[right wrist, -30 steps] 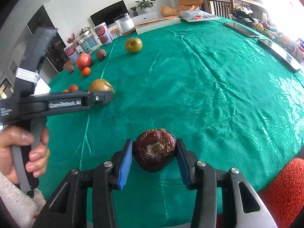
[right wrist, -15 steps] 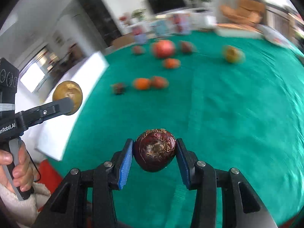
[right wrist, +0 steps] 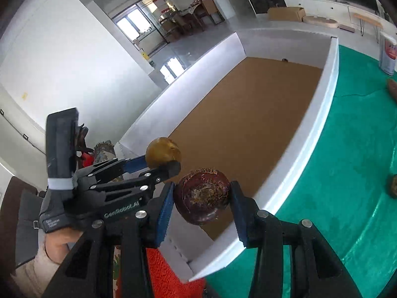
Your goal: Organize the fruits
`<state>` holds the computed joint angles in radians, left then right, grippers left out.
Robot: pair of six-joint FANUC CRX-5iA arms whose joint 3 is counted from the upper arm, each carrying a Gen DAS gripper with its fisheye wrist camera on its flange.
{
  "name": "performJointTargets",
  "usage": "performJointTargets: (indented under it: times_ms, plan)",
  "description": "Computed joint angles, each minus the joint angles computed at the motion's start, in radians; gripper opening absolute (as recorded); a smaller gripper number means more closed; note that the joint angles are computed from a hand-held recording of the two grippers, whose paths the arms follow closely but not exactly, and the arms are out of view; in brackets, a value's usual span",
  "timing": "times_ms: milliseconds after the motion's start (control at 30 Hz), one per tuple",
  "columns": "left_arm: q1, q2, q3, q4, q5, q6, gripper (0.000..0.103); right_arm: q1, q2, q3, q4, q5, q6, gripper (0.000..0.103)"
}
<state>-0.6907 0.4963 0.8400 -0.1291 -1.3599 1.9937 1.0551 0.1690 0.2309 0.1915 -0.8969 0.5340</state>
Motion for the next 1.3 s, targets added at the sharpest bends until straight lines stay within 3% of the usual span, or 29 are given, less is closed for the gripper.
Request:
performJointTargets:
  times_ms: [100,133,167,200,267,400,467,533,633,833,967,1133,1300]
  plan:
    - [0.011,-0.017,-0.032,-0.016,0.002,0.014,0.052,-0.019,0.073,0.074,0.015,-0.058,-0.006,0.047]
    - [0.008,-0.022,-0.038,-0.032,0.01,0.02,0.054,-0.026,0.084,0.08,0.035,-0.059,-0.025,0.053]
    - [0.001,-0.018,-0.027,-0.051,0.005,0.026,0.058,-0.027,0.086,0.076,0.055,-0.049,-0.051,0.059]
    - [-0.003,-0.023,-0.028,-0.066,0.004,0.032,0.068,-0.031,0.072,0.052,0.081,-0.024,-0.09,0.06]
    - [-0.009,-0.038,-0.036,-0.093,0.024,0.055,0.083,-0.033,0.023,-0.008,0.122,0.019,-0.152,0.062]
    - [-0.042,-0.079,-0.051,-0.185,0.082,0.158,0.087,0.01,-0.12,-0.177,0.304,0.03,-0.333,0.07]
    - [-0.101,-0.065,0.005,-0.319,0.052,0.243,0.087,0.048,-0.214,-0.287,0.417,-0.01,-0.452,0.077]
    - [-0.177,-0.014,0.104,-0.464,-0.014,0.275,0.087,0.109,-0.305,-0.404,0.528,-0.106,-0.561,0.079]
    - [-0.233,0.05,0.19,-0.489,-0.004,0.198,0.089,0.24,-0.416,-0.553,0.595,-0.328,-0.696,0.079]
    - [-0.327,0.24,0.428,-0.586,-0.05,0.016,0.094,0.584,-0.564,-0.739,0.509,-0.79,-1.064,0.079]
    - [-0.346,0.349,0.594,-0.588,-0.14,-0.082,0.094,0.737,-0.549,-0.715,0.452,-1.01,-1.228,0.079]
    - [-0.374,0.344,0.577,-0.656,-0.149,-0.107,0.094,0.814,-0.505,-0.701,0.426,-1.126,-1.292,0.079]
    - [-0.37,0.272,0.462,-0.642,-0.121,-0.047,0.095,0.823,-0.522,-0.742,0.406,-1.098,-1.314,0.079]
